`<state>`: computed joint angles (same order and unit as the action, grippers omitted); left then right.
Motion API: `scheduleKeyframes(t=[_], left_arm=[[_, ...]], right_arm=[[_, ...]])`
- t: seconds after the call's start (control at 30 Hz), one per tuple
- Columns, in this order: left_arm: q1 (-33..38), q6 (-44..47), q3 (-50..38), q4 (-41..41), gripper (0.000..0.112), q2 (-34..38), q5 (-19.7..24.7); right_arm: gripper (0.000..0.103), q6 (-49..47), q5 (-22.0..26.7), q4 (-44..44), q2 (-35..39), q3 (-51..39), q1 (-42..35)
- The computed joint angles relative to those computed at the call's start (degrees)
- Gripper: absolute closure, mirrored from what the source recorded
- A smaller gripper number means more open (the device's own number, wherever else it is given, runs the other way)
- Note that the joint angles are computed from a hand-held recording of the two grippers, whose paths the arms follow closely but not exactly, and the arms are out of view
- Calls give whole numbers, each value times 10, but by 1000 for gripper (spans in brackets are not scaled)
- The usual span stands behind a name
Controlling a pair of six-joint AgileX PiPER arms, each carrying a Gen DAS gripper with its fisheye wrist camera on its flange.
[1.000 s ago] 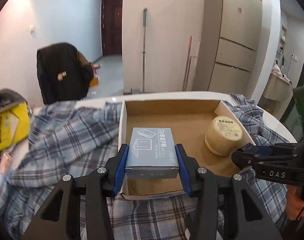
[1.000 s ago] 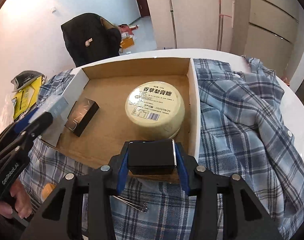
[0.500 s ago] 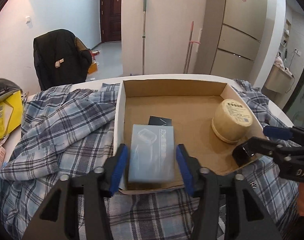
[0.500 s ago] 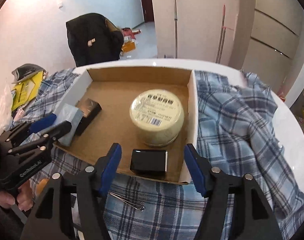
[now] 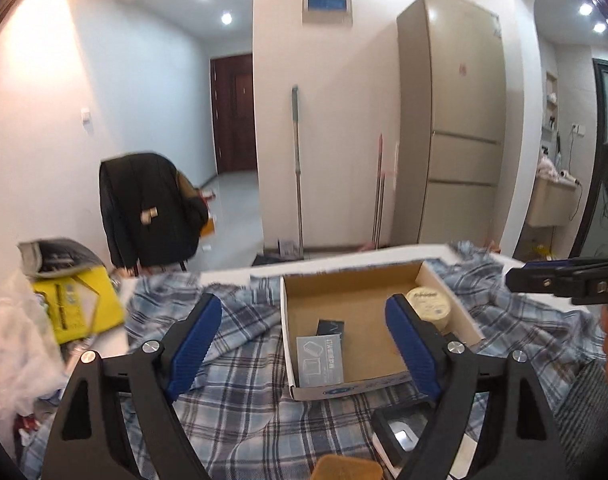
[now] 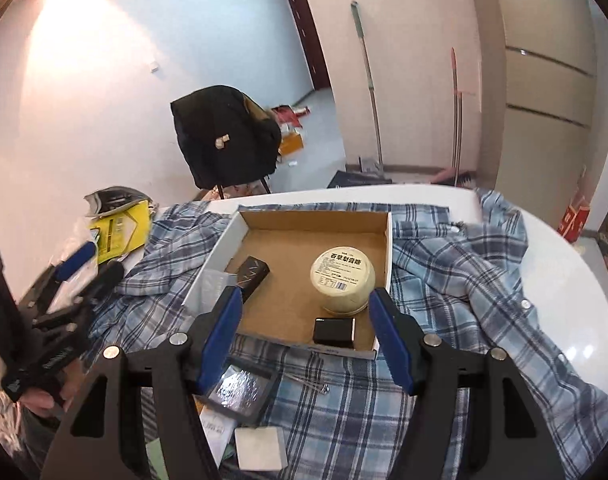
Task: Organize rigid objects
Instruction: 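Carry the blue box and black case into the cardboard box and release both, then withdraw both grippers and move the left gripper over the mint green pouch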
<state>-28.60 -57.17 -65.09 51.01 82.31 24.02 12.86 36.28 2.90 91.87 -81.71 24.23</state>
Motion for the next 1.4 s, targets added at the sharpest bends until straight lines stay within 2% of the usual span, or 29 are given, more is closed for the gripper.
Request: scheduleKeyframes(t=[0.07,0.13,0.17,0.2,0.27,0.33,0.4,0.47,0.53,0.67,0.73,0.8,0.9,0.97,1.0,1.13,1.27,1.3,1.33,1.4], left_arm=[[-9,-4,19,-4,26,-37,-4],[-40,-90,47,81,23,-75,7],[-61,-134,58,127,19,-89,25],[-88,-185,71,181,9,-106,50],[-125,-241,91,241,9,-128,78],[-169,-259,107,265,9,-148,115],[-198,-247,116,241,9,-164,135],[-206,-241,125,211,9,-178,136],[-196,-215,131,162,9,-185,125],[-186,-230,150,151,9,-180,140],[-177,-172,148,83,9,-175,141],[-179,-102,155,19,9,-174,139],[-213,-94,168,20,9,-157,165],[-209,-74,176,-5,9,-145,151],[-197,-38,177,-46,9,-136,136],[-171,51,189,-147,12,-119,106],[-144,127,203,-247,17,-105,84],[-132,171,204,-294,27,-94,77],[-127,191,201,-317,34,-83,81],[-112,235,199,-372,39,-70,75]], right_arm=[[38,3,-8,-4,-28,23,8],[32,24,-24,-16,-56,50,17],[31,44,-32,-31,-72,65,24],[30,67,-38,-54,-83,76,34],[26,114,-42,-109,-103,94,60],[20,141,-35,-140,-117,108,80],[20,144,-39,-136,-134,132,87],[17,175,-51,-163,-148,158,100],[8,223,-66,-206,-161,186,113],[8,280,-85,-259,-166,220,123],[8,291,-83,-267,-163,227,125],[8,257,-89,-234,-166,237,119],[8,275,-85,-264,-167,248,128],[8,311,-80,-301,-166,256,139],[8,314,-79,-303,-166,259,140],[8,262,-80,-254,-166,267,130],[8,303,-78,-306,-170,276,135],[8,312,-78,-316,-171,277,136],[8,316,-78,-320,-171,279,136],[10,296,-80,-298,-170,278,131]])
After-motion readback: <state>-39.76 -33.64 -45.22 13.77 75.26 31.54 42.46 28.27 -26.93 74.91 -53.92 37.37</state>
